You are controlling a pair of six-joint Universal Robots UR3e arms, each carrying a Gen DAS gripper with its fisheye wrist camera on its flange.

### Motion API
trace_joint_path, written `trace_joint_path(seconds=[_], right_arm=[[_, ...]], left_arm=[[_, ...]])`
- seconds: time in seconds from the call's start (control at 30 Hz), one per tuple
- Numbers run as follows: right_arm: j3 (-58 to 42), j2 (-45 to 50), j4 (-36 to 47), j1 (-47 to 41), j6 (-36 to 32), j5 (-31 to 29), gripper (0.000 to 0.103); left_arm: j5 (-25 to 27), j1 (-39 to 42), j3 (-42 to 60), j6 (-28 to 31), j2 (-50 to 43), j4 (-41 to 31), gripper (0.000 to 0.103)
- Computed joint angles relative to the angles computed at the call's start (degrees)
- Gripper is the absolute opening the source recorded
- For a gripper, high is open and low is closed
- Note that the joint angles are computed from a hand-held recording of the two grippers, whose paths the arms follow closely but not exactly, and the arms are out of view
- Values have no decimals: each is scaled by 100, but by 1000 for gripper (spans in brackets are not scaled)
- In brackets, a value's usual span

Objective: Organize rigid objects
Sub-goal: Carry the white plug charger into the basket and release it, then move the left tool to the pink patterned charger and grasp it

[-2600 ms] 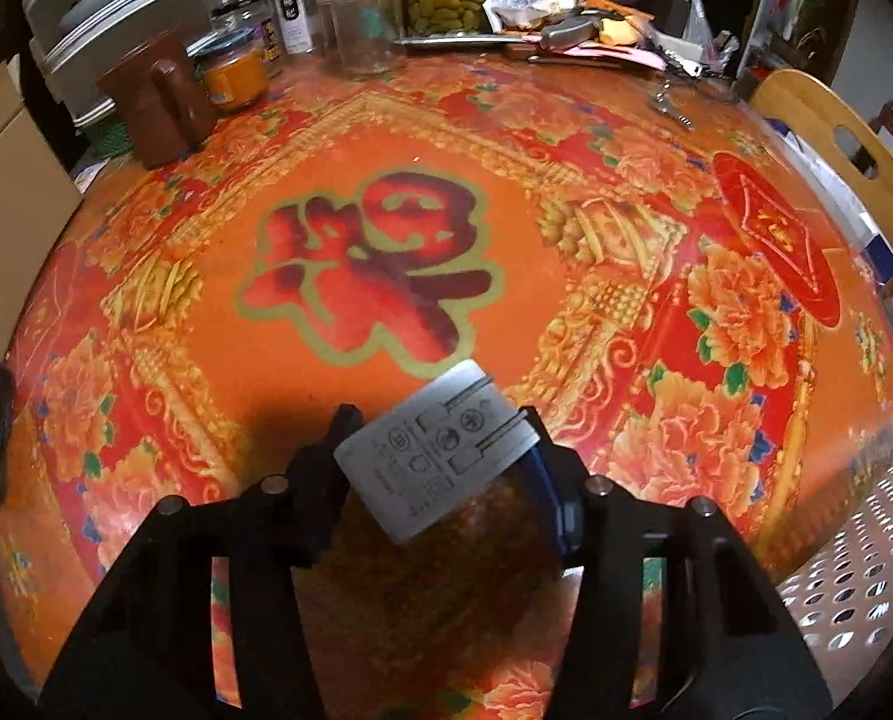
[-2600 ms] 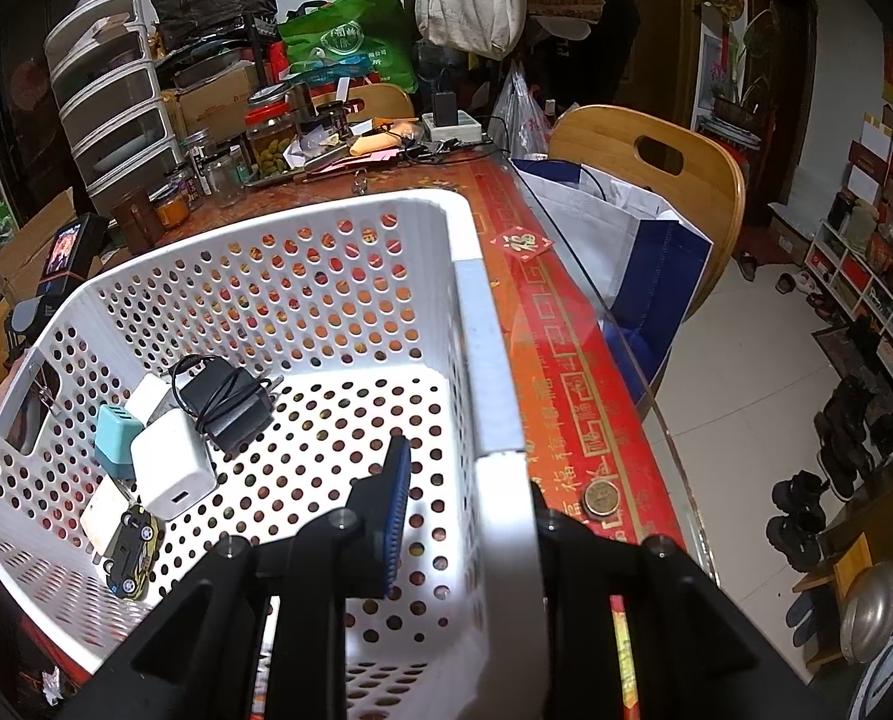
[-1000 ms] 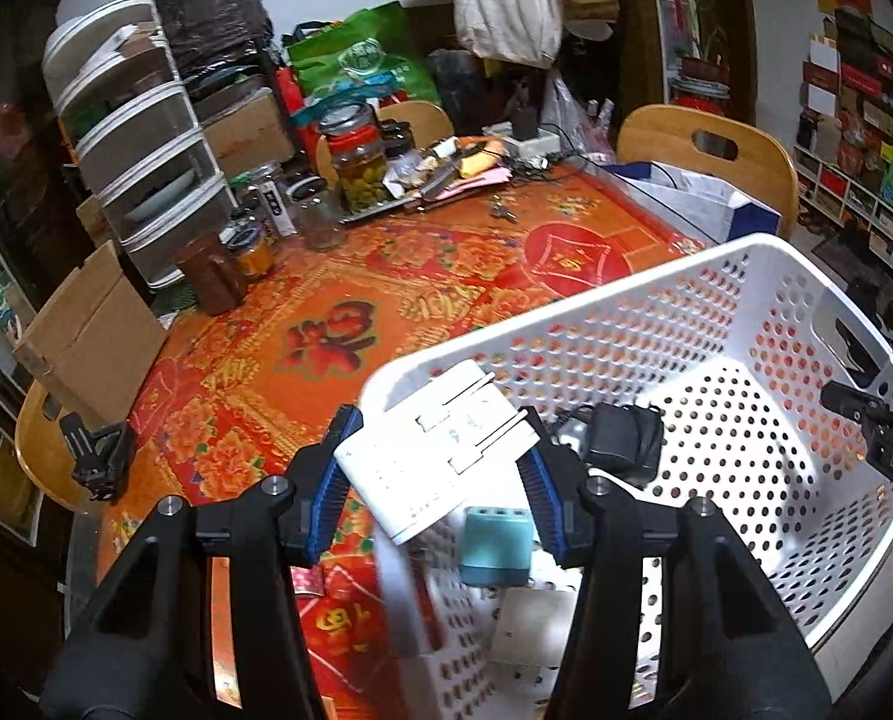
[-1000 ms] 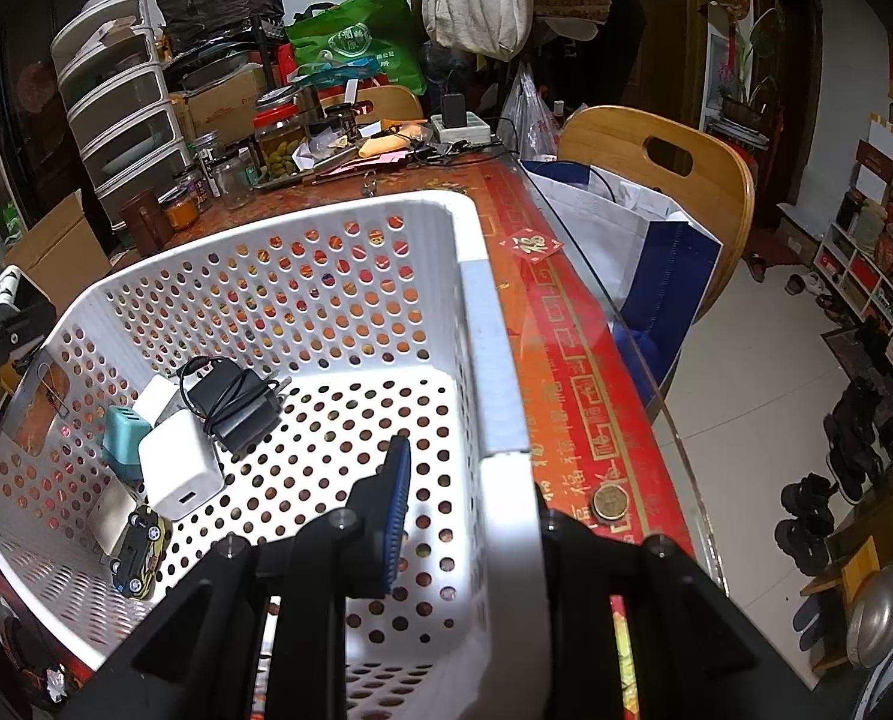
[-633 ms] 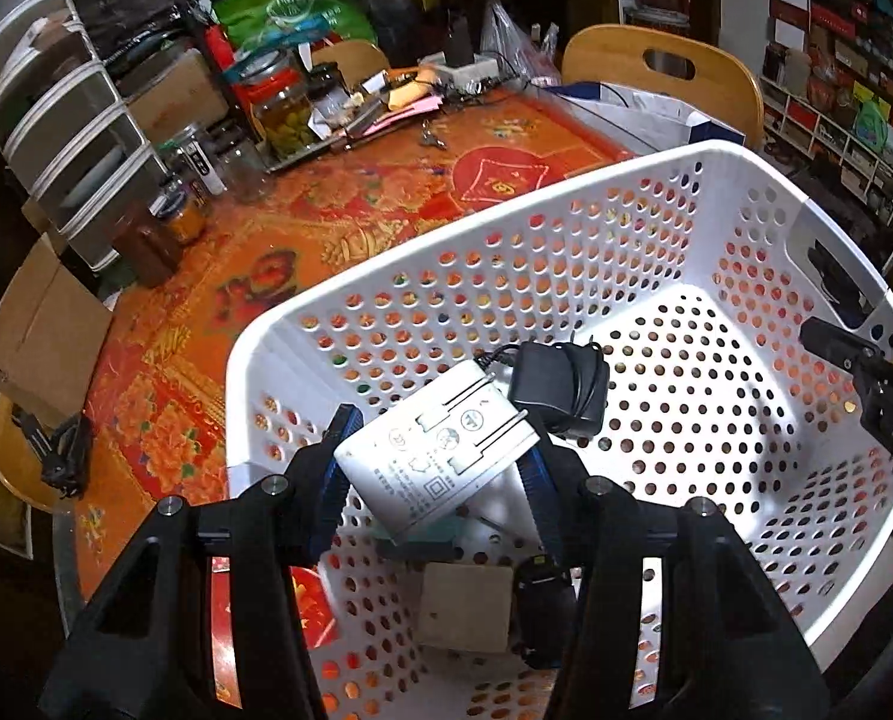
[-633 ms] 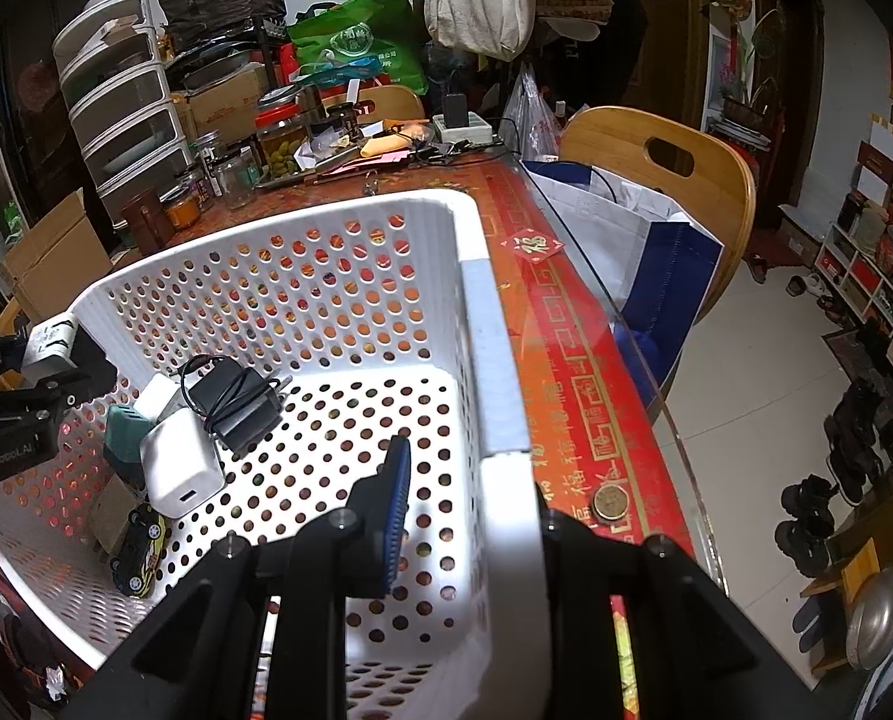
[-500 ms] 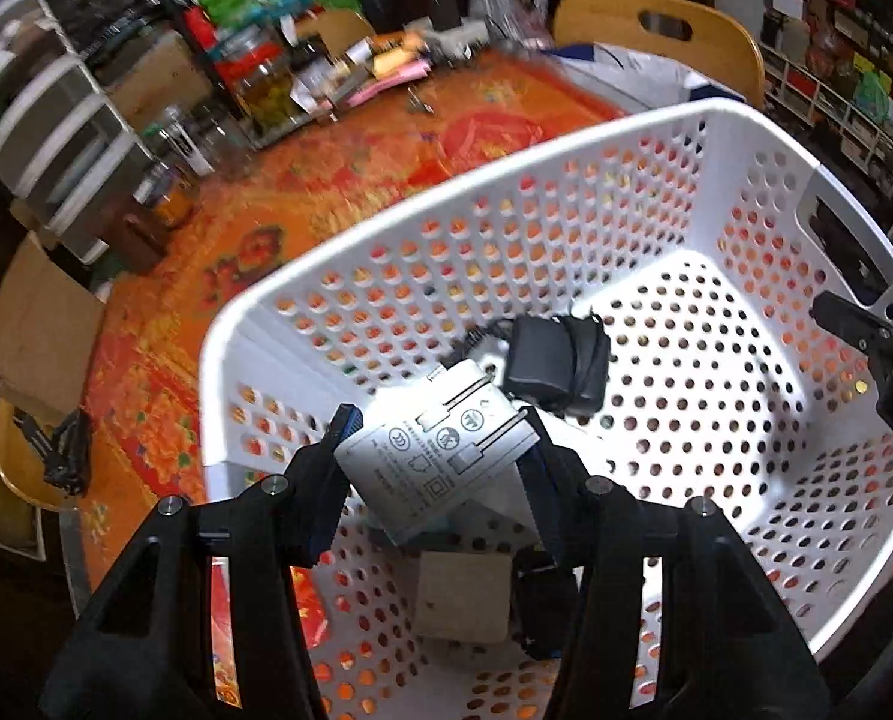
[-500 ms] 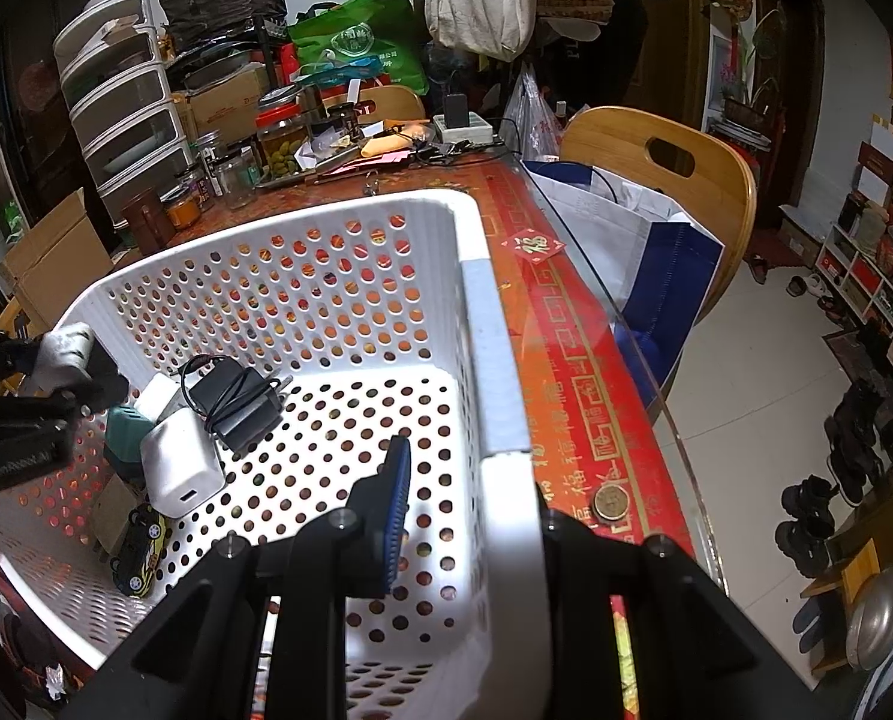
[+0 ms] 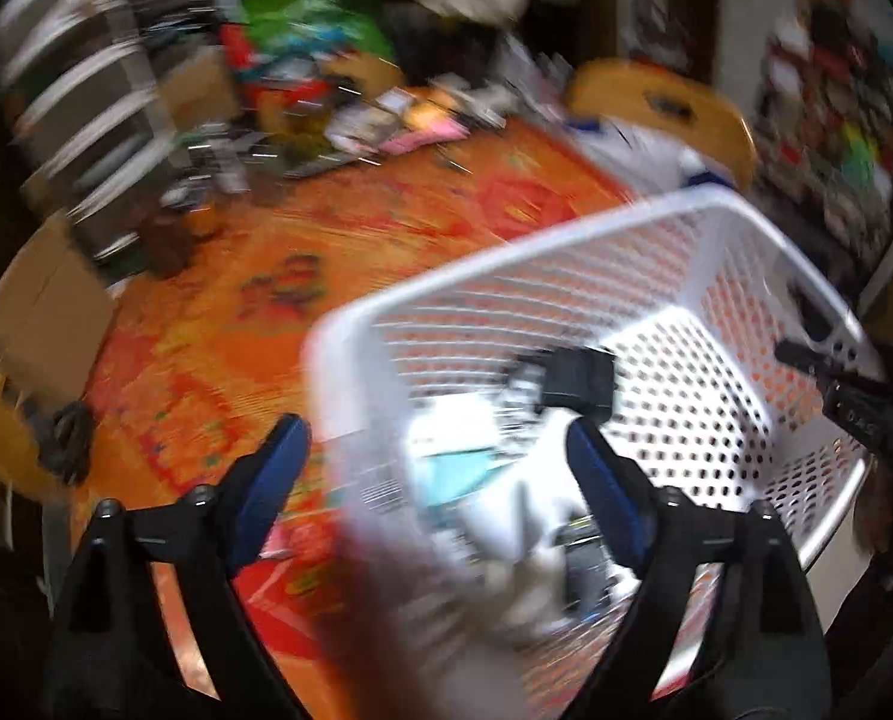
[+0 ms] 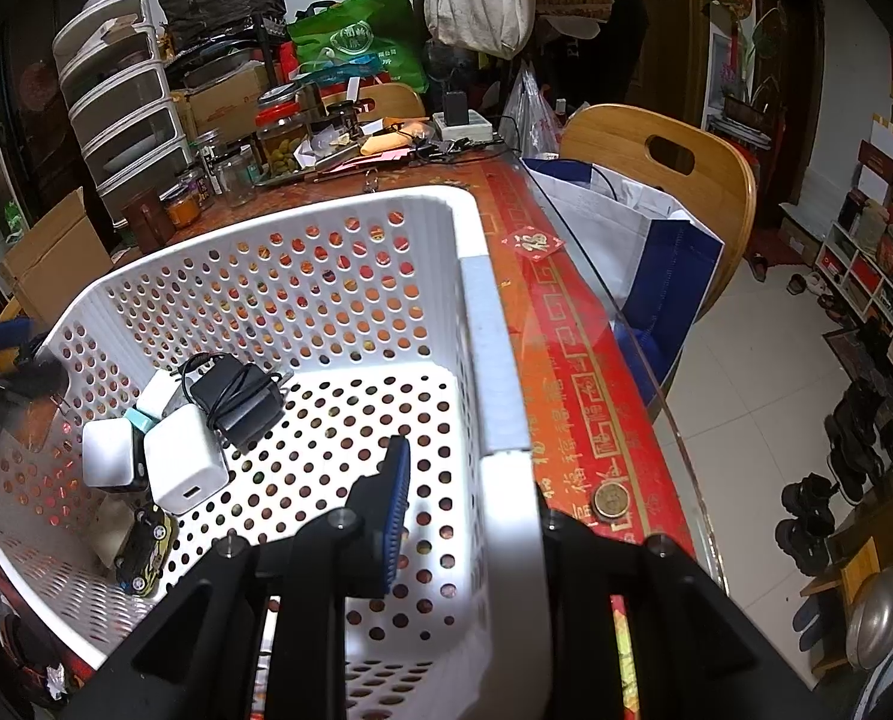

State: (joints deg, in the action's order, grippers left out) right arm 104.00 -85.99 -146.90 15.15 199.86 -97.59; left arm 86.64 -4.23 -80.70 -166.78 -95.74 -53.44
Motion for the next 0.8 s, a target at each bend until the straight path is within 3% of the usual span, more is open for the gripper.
trace_joint_path(seconds=[0.07, 0.13, 0.23, 0.47, 0.63, 0.8], right_arm=[[-17, 9, 19, -3, -4, -4, 23], [-9, 9, 3, -1, -1, -3, 23], [-43, 28, 14, -4, 7, 1, 23], [-50, 11, 54, -19, -26, 4, 23], [-76, 11, 133, -3, 25, -62, 23], [-137, 31, 221, 23, 33, -114, 23]], left_arm=[[-482, 940, -1026, 38, 898, 410, 103], [-603, 1662, -1614, 16, 1301, 520, 103], [-498, 2222, -1823, 153, 988, 272, 103], [-577, 2243, -1880, 157, -267, 703, 101], [-141, 1869, -1969, -88, -700, 1361, 93], [-169, 1788, -1922, -182, -949, 1574, 88]])
